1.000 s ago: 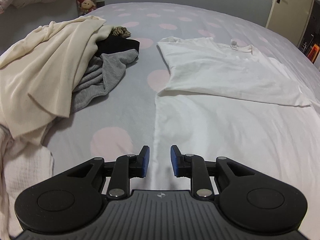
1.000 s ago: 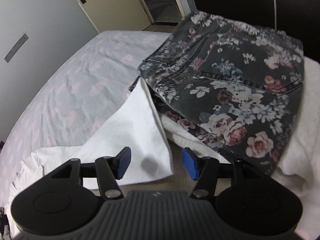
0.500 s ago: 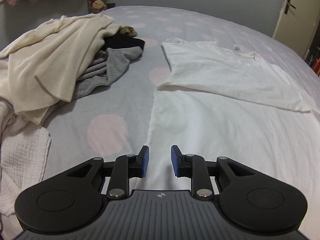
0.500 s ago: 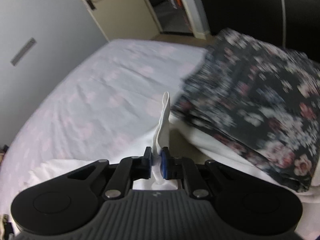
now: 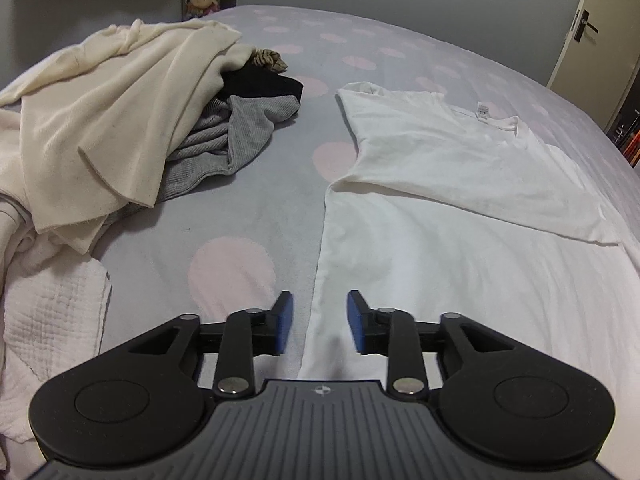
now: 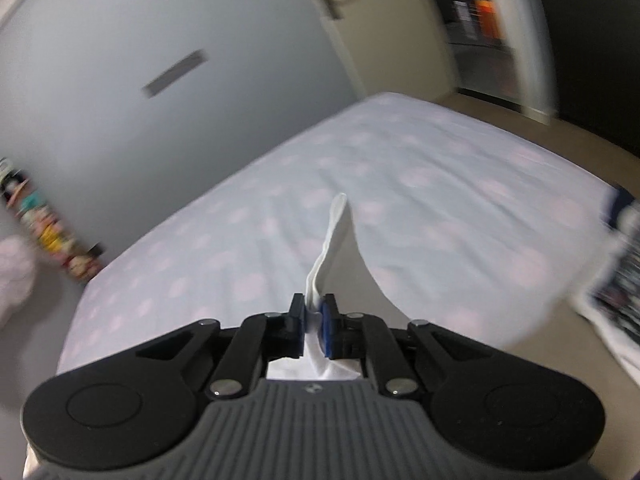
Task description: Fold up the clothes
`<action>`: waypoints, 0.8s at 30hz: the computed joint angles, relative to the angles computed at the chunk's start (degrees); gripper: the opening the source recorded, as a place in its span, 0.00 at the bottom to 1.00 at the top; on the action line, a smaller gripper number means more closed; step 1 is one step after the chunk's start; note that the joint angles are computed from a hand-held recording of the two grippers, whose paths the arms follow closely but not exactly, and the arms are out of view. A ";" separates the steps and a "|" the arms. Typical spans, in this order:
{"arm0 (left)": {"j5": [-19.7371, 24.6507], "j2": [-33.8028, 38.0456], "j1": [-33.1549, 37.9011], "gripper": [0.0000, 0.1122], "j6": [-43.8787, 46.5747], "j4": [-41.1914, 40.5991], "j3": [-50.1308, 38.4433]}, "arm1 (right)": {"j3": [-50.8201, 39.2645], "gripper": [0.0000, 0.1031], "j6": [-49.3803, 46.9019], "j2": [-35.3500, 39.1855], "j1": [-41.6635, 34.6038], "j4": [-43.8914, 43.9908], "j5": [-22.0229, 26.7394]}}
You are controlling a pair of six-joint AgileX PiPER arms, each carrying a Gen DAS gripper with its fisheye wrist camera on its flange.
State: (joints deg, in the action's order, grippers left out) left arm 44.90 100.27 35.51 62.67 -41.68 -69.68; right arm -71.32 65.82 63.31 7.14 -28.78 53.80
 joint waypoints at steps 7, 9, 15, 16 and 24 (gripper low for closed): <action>3.09 3.69 1.12 0.30 -2.49 1.33 -4.71 | -25.55 0.09 -2.86 21.93 12.05 -0.52 -0.08; 3.38 4.62 1.06 0.30 -3.35 2.25 -6.24 | -31.83 0.09 -4.22 27.64 14.60 0.99 -1.13; 4.52 7.02 0.75 0.30 -5.02 3.44 -10.44 | -47.20 0.09 -9.47 43.11 19.46 8.68 -4.13; 4.71 7.37 0.67 0.30 -5.26 3.55 -11.02 | -48.79 0.09 -10.05 45.27 19.91 10.19 -4.68; 6.12 9.76 0.24 0.30 -6.89 4.55 -14.25 | -53.13 0.09 -14.24 59.83 22.19 21.90 -9.15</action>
